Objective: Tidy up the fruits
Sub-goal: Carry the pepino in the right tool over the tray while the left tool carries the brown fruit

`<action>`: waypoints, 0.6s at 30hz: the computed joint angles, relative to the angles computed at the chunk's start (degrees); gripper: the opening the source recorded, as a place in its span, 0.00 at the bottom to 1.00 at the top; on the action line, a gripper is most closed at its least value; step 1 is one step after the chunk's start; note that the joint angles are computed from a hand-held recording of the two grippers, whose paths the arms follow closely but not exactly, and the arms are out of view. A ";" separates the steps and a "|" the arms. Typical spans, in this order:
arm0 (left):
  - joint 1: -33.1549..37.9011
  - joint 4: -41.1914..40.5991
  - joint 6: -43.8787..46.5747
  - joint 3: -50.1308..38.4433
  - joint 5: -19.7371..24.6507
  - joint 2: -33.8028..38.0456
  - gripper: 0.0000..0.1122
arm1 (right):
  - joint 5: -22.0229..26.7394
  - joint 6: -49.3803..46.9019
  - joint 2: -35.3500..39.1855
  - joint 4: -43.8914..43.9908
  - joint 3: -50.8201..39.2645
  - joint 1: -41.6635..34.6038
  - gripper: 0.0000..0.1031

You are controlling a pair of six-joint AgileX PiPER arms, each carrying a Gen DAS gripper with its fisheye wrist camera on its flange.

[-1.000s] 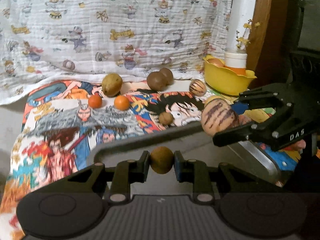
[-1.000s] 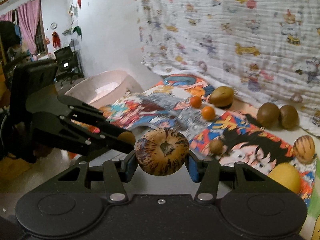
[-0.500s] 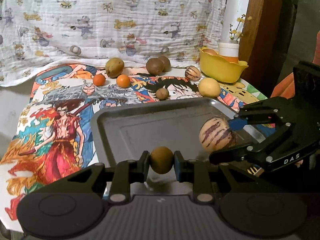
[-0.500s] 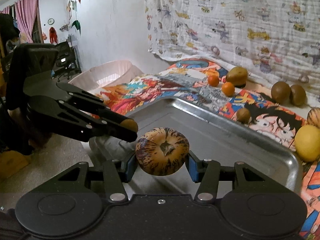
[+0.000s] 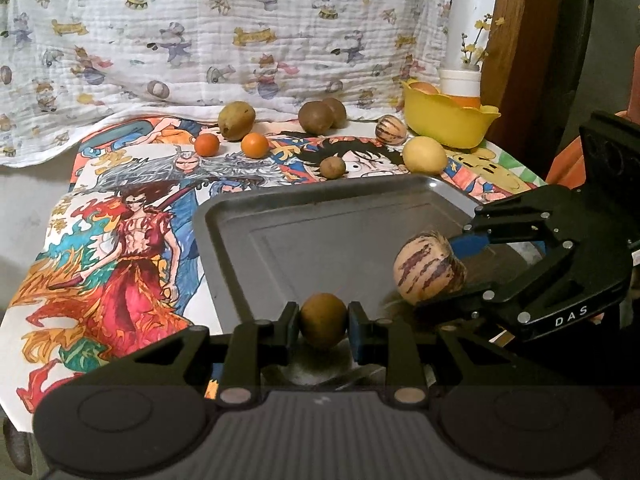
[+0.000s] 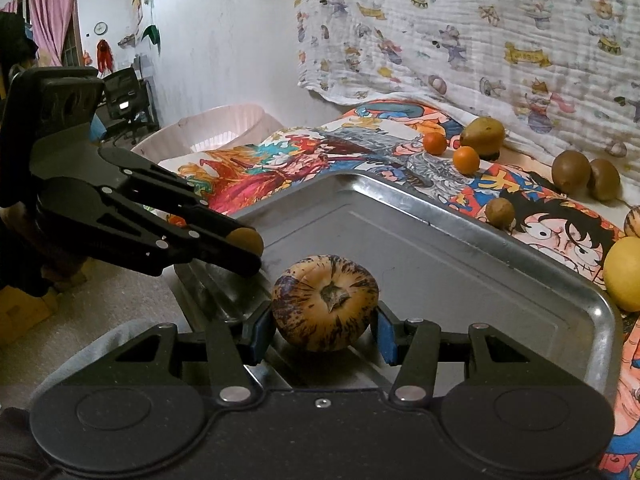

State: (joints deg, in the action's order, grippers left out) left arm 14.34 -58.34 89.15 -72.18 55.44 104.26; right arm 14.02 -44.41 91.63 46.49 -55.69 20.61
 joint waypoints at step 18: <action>0.10 -0.85 1.32 1.19 -0.46 -0.54 0.30 | -4.42 -6.90 -0.71 4.61 2.34 1.50 0.53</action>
